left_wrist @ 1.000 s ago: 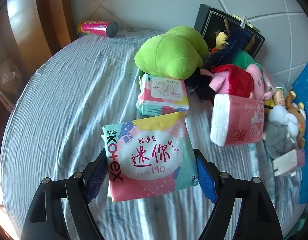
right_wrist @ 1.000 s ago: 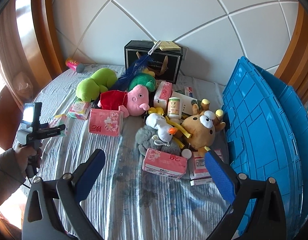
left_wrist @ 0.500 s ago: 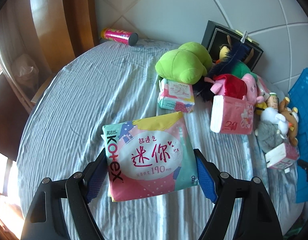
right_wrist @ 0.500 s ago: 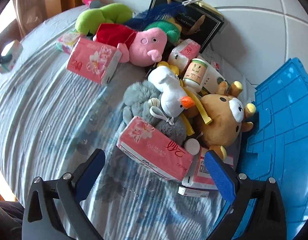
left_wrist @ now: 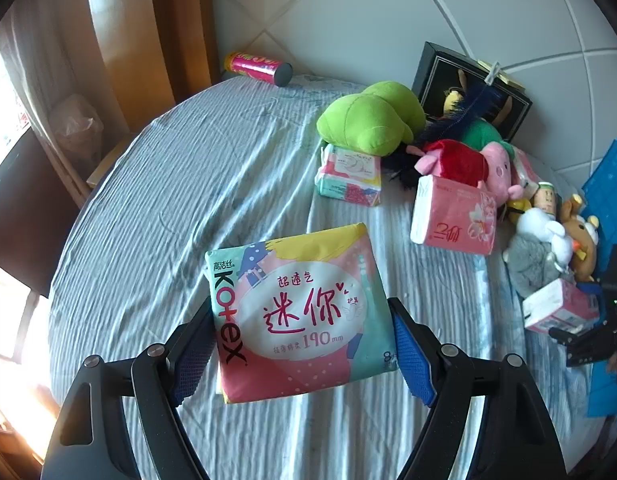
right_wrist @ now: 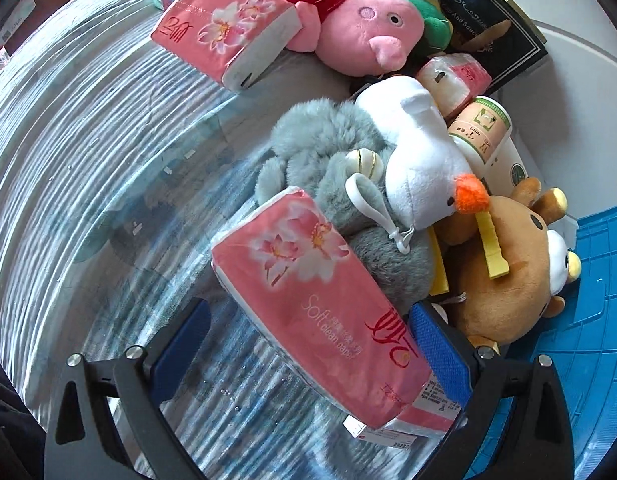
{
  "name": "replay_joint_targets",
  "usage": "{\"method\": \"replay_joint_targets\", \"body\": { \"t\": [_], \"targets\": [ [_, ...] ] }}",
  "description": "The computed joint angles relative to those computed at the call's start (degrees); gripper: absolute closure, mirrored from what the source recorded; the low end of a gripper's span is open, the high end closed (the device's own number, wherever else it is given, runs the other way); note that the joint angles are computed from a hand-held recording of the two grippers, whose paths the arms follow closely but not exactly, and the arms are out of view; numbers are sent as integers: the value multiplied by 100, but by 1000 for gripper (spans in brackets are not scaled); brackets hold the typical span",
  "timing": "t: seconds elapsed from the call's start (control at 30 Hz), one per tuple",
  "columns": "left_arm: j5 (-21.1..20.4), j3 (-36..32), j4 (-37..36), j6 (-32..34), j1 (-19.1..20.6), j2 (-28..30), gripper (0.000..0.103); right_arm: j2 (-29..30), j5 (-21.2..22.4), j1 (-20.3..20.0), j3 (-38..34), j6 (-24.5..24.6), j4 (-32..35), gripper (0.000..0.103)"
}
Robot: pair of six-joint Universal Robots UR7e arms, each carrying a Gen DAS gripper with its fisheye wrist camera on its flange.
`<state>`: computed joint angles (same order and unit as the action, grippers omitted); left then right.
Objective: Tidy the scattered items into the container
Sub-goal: 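Grasp the pink tissue pack with the right tool while the left tool holds the Kotex pack, then lift and carry the Kotex pack and tissue pack over the blue bin with both tools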
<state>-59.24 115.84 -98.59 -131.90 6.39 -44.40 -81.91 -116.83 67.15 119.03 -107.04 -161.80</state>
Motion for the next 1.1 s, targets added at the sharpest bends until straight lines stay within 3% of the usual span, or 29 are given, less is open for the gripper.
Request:
{"method": "replay_joint_targets", "body": {
  "t": [0.03, 0.13, 0.23, 0.33, 0.73, 1.1],
  "targets": [
    [10, -74, 14, -9, 7, 56, 23, -56, 64, -24, -46, 78, 206, 4],
    [48, -265, 79, -30, 22, 193, 23, -119, 128, -36, -168, 260, 452, 30],
    [105, -426, 137, -34, 48, 302, 23, -166, 82, -29, -354, 490, 882, 42],
    [190, -549, 170, 15, 83, 373, 23, -252, 80, -61, -480, 672, 1245, 47],
    [485, -769, 148, 325, 76, 459, 23, -973, 492, -75, -497, 1252, 1665, 51],
    [445, -863, 461, 504, -136, 312, 23, -1898, 787, 140, -233, 2224, 2217, 51]
  ]
}}
